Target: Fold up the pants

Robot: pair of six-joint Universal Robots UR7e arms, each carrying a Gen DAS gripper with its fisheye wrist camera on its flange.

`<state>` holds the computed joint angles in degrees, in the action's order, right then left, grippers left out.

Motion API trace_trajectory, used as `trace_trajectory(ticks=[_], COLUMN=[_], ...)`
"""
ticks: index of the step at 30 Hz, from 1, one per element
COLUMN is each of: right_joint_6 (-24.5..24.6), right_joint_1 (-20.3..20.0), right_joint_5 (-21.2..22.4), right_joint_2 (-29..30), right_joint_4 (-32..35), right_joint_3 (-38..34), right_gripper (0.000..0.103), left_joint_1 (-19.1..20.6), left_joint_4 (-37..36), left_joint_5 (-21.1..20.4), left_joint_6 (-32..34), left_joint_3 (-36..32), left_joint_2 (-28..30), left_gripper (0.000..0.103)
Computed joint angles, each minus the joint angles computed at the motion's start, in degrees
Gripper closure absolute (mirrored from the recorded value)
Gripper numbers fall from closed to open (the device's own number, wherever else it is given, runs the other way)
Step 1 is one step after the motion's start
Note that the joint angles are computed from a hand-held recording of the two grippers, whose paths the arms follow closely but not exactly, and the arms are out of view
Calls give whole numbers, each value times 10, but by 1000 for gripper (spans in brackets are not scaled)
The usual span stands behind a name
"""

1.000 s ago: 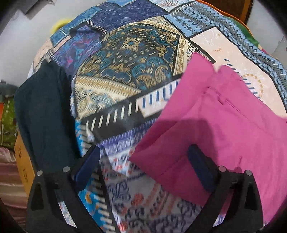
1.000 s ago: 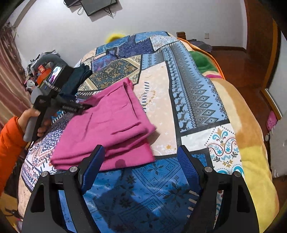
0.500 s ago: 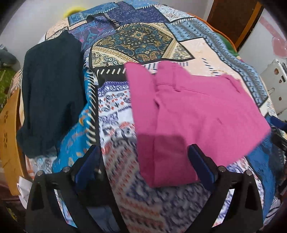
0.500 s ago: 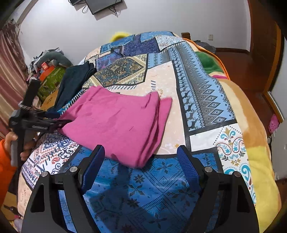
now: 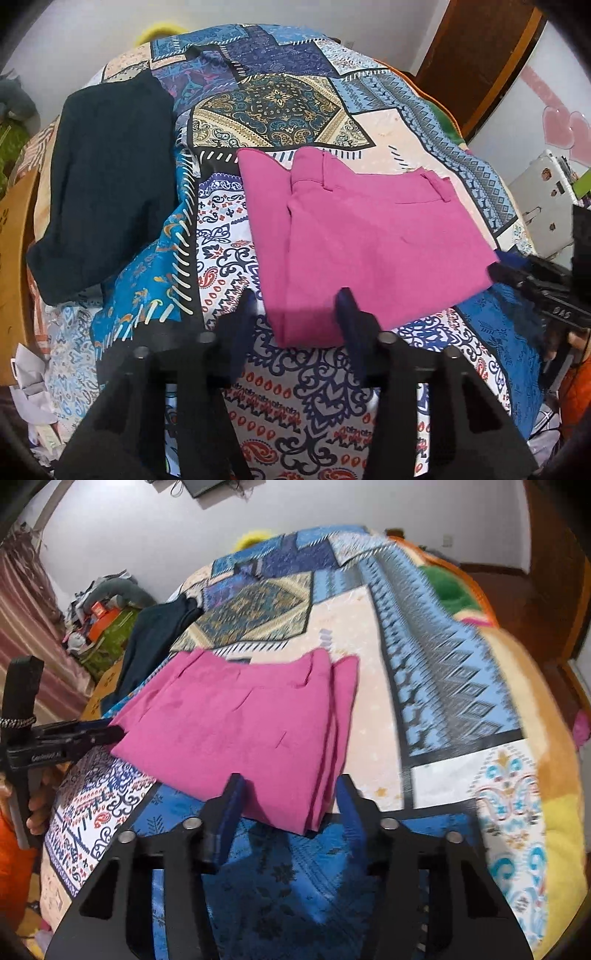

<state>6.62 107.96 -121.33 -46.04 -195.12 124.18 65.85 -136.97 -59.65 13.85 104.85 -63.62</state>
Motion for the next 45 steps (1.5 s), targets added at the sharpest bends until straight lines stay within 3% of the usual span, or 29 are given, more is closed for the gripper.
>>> trace_trajectory(ticks=[9,23,26,31,38,45], right_joint_6=[-39,-21,-25,-49,-75,-87], right_joint_1=[4,12,18,23,8,-24], right_joint_5=[-13,-37,-47,-64,-56,-37], right_joint_2=[7,-11,-17,-15,3,26], right_joint_4=[30,62,55,26,40,82], right_joint_3=[-7,-16,-20,-37,-82,-125], right_gripper=[75,73,68,58,57,57], left_joint_1=[6,-10,-16,-26,-22,-9], left_joint_4=[-23,-45,-55,-84,-47,18], left_joint_5=[20,51,46,37,-1,2], left_joint_6=[-11,18,30,52,61,59], left_joint_3=[17,27,16,-19,-97,-157], left_joint_2=[-12,-27,-23,4,68,135], left_gripper=[72,72,70,57,57,58])
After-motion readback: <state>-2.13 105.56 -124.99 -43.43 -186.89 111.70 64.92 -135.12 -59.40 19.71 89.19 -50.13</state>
